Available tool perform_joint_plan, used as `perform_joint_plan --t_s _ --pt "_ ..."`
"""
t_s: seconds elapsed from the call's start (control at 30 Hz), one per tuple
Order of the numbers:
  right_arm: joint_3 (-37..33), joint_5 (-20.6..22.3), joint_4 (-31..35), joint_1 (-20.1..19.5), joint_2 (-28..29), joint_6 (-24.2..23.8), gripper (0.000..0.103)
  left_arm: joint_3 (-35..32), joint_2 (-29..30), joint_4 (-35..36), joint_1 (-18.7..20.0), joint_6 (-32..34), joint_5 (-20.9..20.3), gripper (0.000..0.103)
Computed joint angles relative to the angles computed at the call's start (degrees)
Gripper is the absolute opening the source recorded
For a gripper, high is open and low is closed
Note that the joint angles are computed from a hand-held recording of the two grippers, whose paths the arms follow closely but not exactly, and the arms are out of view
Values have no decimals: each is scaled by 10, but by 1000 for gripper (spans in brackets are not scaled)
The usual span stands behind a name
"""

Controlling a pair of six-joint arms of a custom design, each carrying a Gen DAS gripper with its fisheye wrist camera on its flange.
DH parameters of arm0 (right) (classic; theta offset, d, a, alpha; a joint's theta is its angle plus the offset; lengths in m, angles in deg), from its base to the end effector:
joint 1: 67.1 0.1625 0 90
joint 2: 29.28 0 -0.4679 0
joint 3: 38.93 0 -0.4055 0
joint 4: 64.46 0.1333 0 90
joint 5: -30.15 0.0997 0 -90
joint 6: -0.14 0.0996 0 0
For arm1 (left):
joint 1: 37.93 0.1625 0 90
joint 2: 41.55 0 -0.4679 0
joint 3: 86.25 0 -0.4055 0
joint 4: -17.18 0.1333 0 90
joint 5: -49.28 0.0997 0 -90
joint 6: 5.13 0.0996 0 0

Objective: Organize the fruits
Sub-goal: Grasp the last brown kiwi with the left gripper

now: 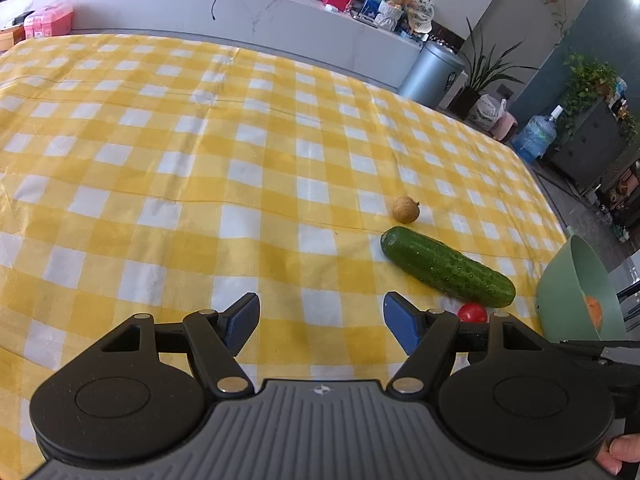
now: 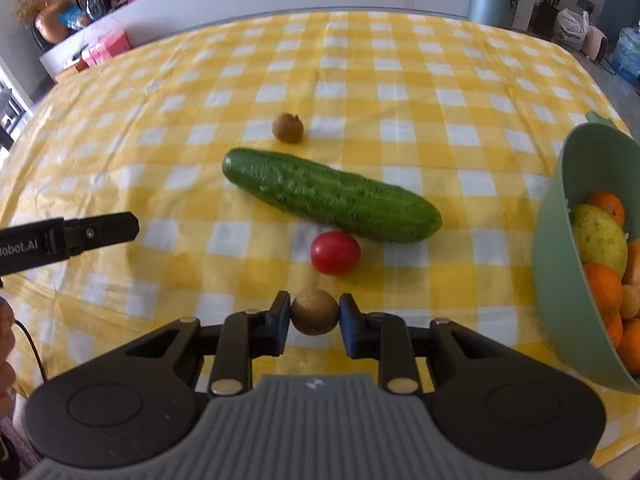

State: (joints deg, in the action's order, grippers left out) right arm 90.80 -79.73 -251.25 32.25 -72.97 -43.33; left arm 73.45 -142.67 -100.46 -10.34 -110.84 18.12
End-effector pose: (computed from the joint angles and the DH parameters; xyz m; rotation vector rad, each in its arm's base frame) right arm 0.1764 -0.4592 0.0077 1.1843 -2.4868 0.1061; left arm -0.0585 -0.2771 0.1801 -0.5039 2.2216 -1.1980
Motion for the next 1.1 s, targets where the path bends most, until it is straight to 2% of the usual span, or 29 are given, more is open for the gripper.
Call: perform_joint_plan --t_s 0.17,0.27,0.37,0.47,0.57,0.67,0.73,0.87,1.0,1.1 --pt "-6 29 21 -9 -6 18 23 7 -4 -44 -1 38 -1 83" --pt "-12 57 47 -15 -11 21 23 1 -6 -29 -5 32 10 83" --pt "-18 81 67 -21 -18 31 23 -20 13 -35 16 44 25 83" --pt "-19 111 67 -29 -29 46 23 -26 53 -145 46 139 41 83" --pt "-12 155 15 -43 -35 77 23 -41 102 -221 72 209 50 83" --pt "-11 193 -14 -55 -41 100 23 -52 160 -336 99 310 53 82" --pt "-12 190 -28 -54 -38 97 23 -62 198 -404 119 370 59 81" --pt "-15 170 -41 -53 -31 103 23 -102 259 -462 167 446 64 78" --pt "-18 173 -52 -59 -27 114 23 -142 288 -476 216 492 39 74" --pt "-22 169 -50 -61 -23 116 23 -161 304 -472 242 500 35 71"
